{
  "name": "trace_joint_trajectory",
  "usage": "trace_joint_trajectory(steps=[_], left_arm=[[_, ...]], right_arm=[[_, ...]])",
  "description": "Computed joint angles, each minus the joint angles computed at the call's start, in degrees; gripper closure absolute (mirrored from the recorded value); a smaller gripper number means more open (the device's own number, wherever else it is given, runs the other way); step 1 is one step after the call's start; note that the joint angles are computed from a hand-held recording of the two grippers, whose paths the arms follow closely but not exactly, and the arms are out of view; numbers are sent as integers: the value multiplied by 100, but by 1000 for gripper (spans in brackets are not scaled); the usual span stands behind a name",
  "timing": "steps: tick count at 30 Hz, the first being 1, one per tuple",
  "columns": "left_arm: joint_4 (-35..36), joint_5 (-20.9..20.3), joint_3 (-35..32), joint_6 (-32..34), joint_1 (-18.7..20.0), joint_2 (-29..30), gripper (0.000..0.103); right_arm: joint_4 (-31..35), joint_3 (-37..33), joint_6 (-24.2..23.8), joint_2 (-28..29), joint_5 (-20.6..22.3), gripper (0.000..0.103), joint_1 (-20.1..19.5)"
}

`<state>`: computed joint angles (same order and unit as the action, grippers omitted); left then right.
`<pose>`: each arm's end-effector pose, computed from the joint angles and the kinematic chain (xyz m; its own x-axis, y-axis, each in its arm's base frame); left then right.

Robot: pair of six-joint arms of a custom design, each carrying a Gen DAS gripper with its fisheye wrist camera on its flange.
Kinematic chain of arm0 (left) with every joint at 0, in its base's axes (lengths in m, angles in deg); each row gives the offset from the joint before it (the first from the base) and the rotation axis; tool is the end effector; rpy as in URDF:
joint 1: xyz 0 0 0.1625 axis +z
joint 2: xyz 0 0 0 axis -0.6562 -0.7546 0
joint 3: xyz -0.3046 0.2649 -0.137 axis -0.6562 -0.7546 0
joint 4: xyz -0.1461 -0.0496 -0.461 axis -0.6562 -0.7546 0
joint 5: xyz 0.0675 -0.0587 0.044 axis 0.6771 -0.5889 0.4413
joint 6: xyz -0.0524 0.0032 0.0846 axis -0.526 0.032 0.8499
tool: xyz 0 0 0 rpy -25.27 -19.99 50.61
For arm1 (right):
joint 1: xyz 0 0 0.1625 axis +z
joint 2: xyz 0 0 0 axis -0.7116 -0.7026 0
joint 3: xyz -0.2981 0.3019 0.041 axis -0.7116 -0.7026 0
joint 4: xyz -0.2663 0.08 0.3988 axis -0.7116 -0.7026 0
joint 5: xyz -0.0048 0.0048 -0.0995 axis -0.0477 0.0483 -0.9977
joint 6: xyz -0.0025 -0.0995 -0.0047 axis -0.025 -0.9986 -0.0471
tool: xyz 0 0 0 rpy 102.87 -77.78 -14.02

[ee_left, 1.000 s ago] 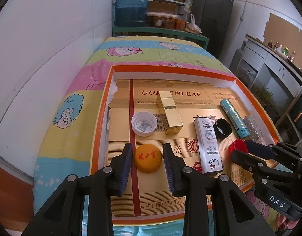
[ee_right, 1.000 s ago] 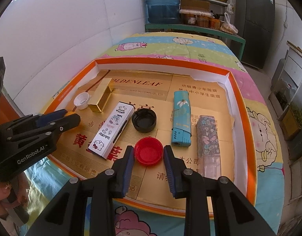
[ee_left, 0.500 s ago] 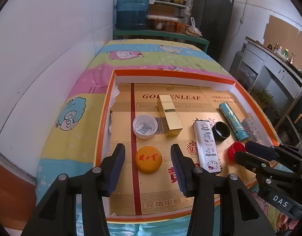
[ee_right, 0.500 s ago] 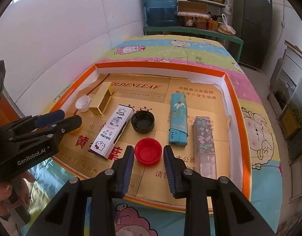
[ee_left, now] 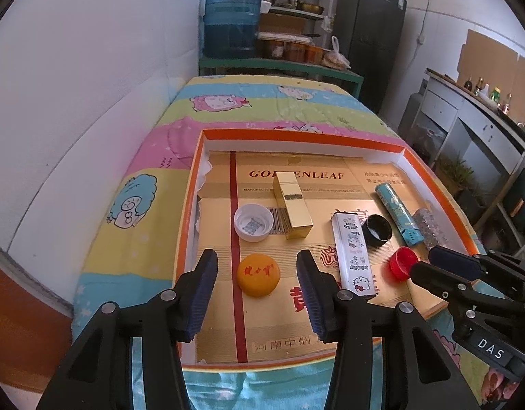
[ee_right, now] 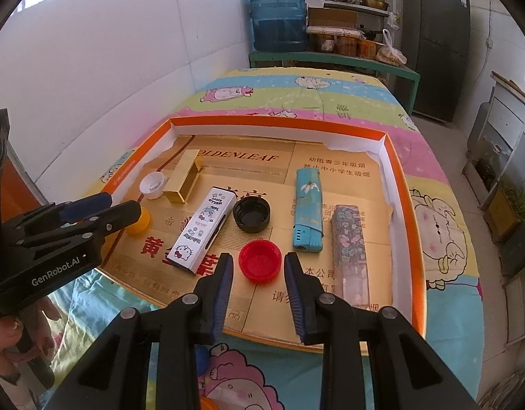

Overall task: Organize rigid objects
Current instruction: 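Withdraw both tools from the lid toward the blue and orange caps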

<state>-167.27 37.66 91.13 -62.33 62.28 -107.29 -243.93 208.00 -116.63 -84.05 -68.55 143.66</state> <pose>-0.1865 -0.3046 0.0781 -0.7709 -0.0934 -0.6300 0.3923 0.7097 -0.5852 0.1420 -0.3146 0.1428 -0.6968 -0.4166 0.5839 -0.6492 0.7125 -0.2663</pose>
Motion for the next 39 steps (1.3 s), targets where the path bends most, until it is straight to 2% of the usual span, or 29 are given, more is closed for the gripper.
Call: trace_joint_trajectory(steps=[13,26,39], left_arm=[[736,-62,68,-549,-415,-428,53],[1688,-260,125,-1314,-1024,-847,53],[2751,-532,181,-2151,-1715,-1392,53]], right_arm=[[144,138,80,-368,-96,72,233],[432,319,191,-862,-184,72,417],[1111,687,375,-1967,-277,72,589]])
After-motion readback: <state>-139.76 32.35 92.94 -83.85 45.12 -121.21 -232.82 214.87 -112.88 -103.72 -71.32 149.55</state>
